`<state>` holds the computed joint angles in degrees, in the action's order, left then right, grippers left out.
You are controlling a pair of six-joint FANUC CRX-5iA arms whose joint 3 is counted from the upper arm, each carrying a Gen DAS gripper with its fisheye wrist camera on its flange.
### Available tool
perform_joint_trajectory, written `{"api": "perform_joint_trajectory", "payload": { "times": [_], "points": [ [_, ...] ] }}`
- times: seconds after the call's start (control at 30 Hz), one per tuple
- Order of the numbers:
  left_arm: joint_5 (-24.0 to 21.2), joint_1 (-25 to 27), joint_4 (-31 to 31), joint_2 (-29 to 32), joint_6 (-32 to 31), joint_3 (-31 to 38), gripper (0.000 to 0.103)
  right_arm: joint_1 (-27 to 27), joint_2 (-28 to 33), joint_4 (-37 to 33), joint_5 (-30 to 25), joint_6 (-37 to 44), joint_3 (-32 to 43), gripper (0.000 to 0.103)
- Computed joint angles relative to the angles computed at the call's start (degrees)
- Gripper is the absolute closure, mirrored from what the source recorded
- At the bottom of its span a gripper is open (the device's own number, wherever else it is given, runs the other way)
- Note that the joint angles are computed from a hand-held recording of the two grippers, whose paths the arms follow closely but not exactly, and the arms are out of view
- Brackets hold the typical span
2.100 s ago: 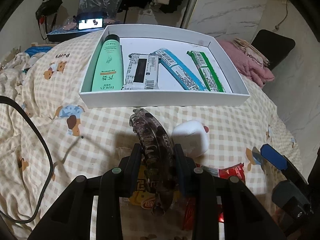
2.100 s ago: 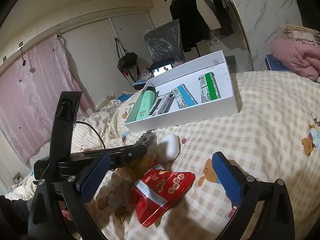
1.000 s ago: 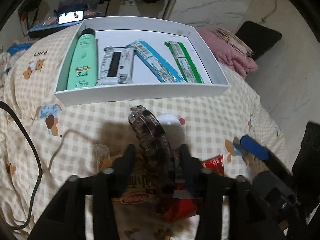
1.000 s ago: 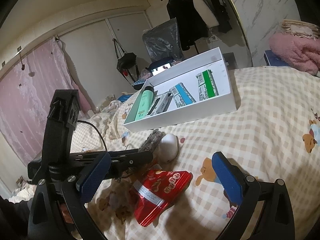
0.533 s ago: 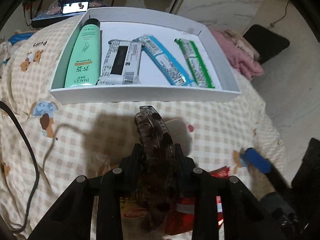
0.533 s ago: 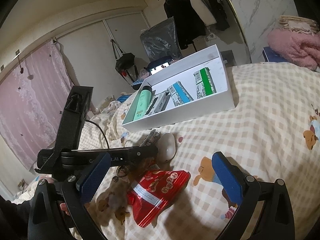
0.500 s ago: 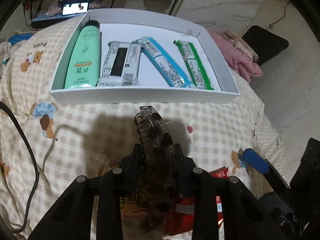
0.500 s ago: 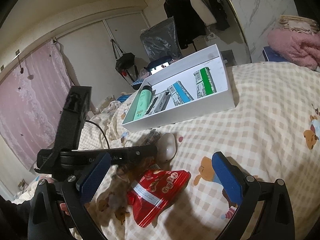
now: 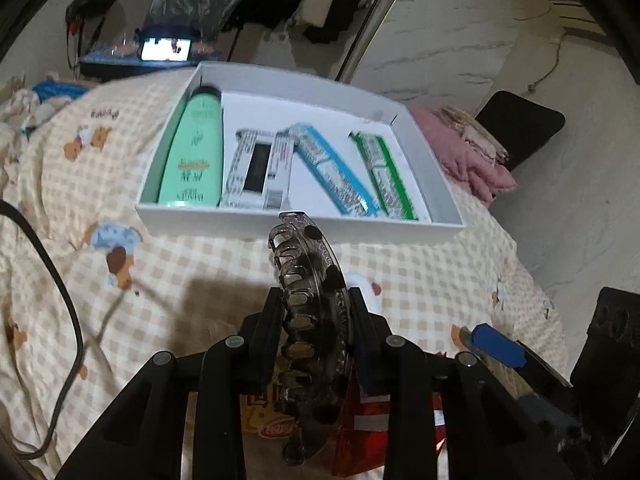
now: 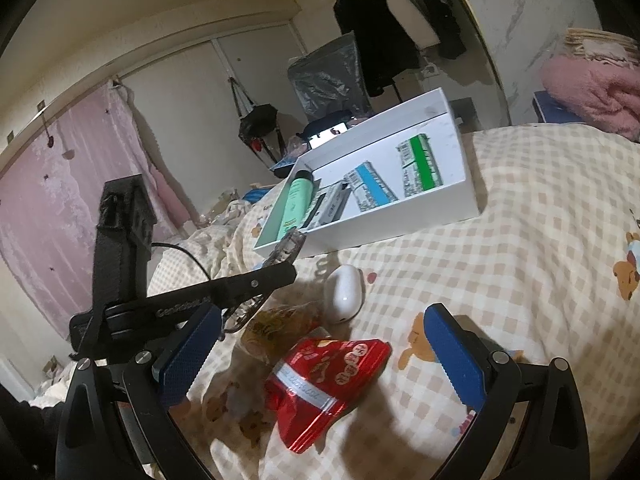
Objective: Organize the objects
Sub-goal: 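Lift the claw clip with the left tool while the right tool approaches the red snack bag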
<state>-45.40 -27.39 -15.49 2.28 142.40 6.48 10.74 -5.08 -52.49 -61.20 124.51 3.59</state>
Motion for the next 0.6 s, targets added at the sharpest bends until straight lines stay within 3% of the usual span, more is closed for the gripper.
{"api": "perform_joint_trajectory", "payload": {
  "times": [0.3,0.6],
  "points": [
    [-4.6,-2.6,-5.0,3.3,1.0,3.3,0.07,4.4,-0.3,6.4,0.4,0.3,-0.7,0.001],
    [-1.0,-1.7,-3.6,2.0,1.3,0.4,0.069,9.9,-1.0,16.8,1.5,-0.4,-1.7,0.005]
  ]
}}
